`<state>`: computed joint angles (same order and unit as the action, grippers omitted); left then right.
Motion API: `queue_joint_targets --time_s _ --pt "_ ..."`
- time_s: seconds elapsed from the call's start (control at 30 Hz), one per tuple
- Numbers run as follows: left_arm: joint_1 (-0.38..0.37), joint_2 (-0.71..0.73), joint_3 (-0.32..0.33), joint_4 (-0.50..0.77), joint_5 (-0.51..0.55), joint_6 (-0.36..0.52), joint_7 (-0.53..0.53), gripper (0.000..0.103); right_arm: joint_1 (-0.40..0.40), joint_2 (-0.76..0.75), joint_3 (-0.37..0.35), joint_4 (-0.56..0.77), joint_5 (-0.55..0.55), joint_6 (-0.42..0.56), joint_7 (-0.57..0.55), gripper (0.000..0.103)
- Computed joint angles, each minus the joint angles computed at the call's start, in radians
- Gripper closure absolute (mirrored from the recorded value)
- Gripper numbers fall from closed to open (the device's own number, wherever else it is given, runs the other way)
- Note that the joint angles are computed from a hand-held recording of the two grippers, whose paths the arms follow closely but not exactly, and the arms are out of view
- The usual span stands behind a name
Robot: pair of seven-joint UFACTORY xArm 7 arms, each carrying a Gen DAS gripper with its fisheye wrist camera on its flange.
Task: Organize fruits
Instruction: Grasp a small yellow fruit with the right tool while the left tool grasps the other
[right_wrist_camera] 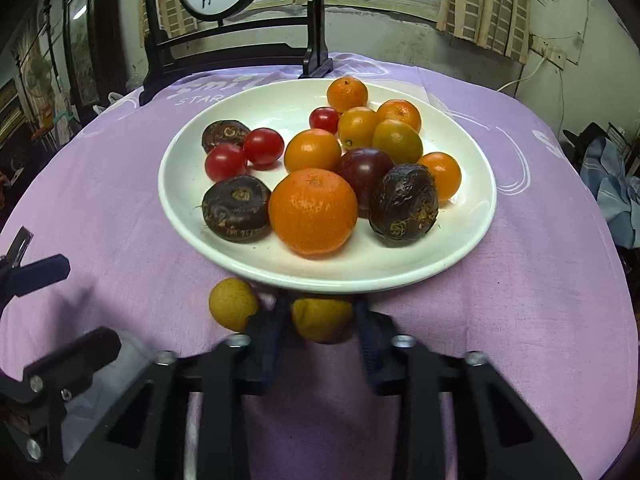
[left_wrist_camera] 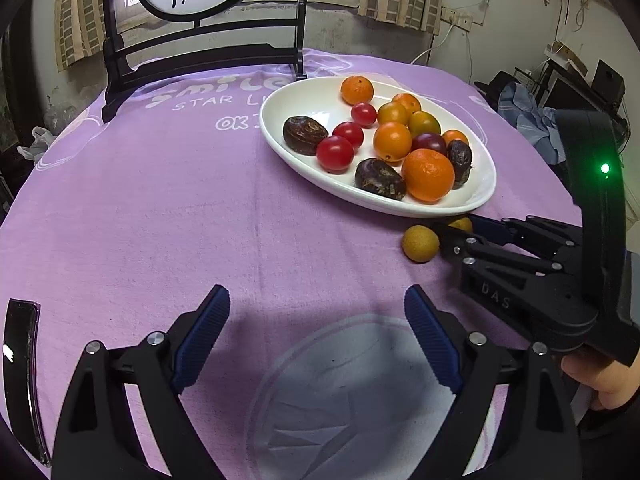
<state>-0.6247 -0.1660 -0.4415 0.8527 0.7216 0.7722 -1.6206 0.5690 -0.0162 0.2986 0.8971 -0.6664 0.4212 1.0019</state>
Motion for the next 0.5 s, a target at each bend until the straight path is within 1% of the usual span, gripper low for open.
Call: queue_joint_targets --time_s 0.1,0.17,0.23,0.33,0.4,0.5 --pt "-0.001 0.005 0.002 -0.001 -0.005 -0.01 0.003 0.016 -0.002 -0.049 0.007 -0.038 0.008 0.005 0.012 0.073" --pt "-0.001 0.008 0.005 -0.002 -0.008 -0.021 0.006 0.016 -0.011 -0.104 0.015 -0.088 0.033 -0.008 0.015 0.073" --pt "-0.003 0.013 0.006 -0.002 -0.01 -0.033 0.007 0.016 -0.021 -0.17 0.027 -0.149 0.077 -0.014 0.007 0.073" --pt "-0.005 0.026 0.006 0.004 -0.003 -0.039 0.006 0.016 -0.018 -0.284 0.028 -0.26 0.19 -0.025 -0.031 0.073" --pt "-0.011 0.04 0.004 0.014 0.008 -0.036 0.005 0.016 -0.029 -0.335 0.045 -0.303 0.228 -0.014 -0.037 0.073" --pt "-0.027 0.061 0.006 0.032 0.019 -0.039 0.008 0.016 -0.036 -0.399 0.057 -0.366 0.296 -0.037 -0.066 0.073"
